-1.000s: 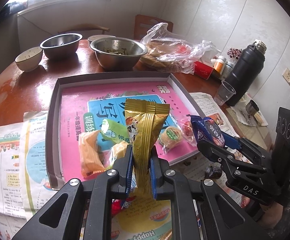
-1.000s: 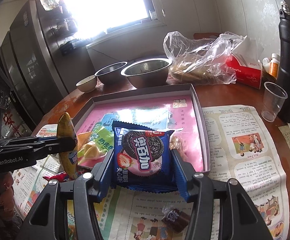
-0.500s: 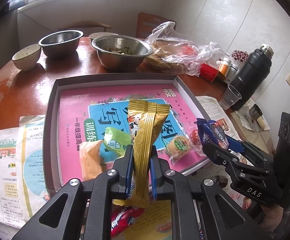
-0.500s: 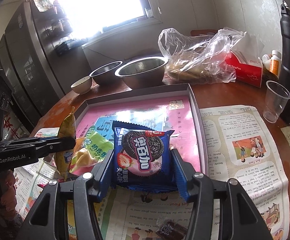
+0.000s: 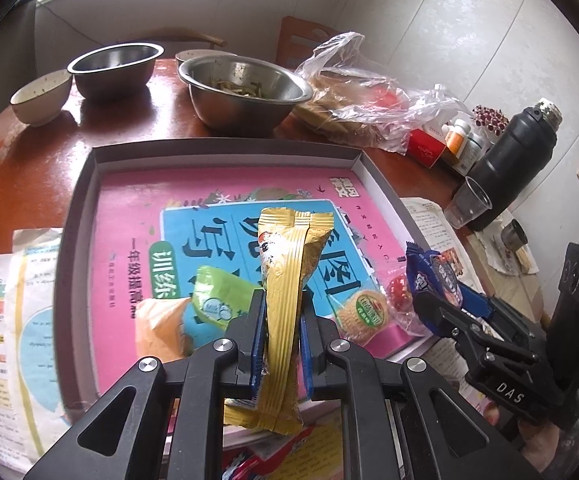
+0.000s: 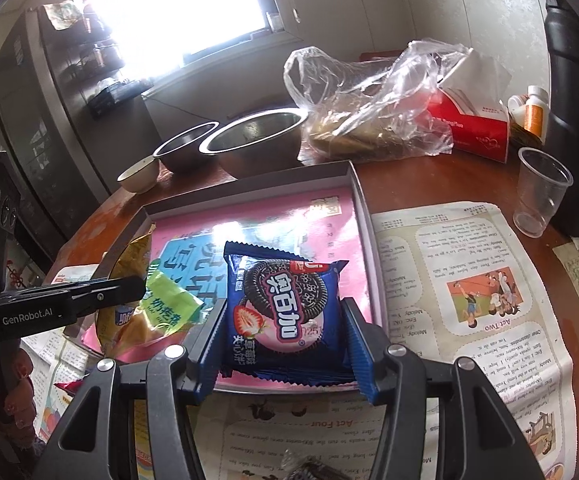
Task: Organize snacks
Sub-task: 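Carry gold wafer stick and blue cookie pack over the tray with both grippers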
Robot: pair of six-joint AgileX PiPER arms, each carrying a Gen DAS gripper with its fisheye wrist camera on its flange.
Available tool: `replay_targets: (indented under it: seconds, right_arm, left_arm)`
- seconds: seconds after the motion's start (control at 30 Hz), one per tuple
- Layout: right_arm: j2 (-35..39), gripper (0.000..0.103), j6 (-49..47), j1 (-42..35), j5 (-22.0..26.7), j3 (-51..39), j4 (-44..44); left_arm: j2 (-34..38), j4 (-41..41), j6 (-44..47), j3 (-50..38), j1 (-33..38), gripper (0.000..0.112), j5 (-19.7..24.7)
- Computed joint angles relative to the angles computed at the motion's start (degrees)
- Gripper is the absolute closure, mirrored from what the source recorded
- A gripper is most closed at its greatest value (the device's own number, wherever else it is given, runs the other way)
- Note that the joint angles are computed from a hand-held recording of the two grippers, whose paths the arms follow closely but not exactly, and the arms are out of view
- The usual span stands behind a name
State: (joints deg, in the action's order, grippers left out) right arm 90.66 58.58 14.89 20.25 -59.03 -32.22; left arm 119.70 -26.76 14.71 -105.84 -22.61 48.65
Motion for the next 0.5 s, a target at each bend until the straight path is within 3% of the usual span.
replay_targets:
  seconds: [0.5]
  right_arm:
    - [1.8,0.048,1.4,1.6,0.8,-1.8,-4.3]
  left_arm:
    - [5.2,2.5,-3.2,-6.8,-1.8,0.095,1.9]
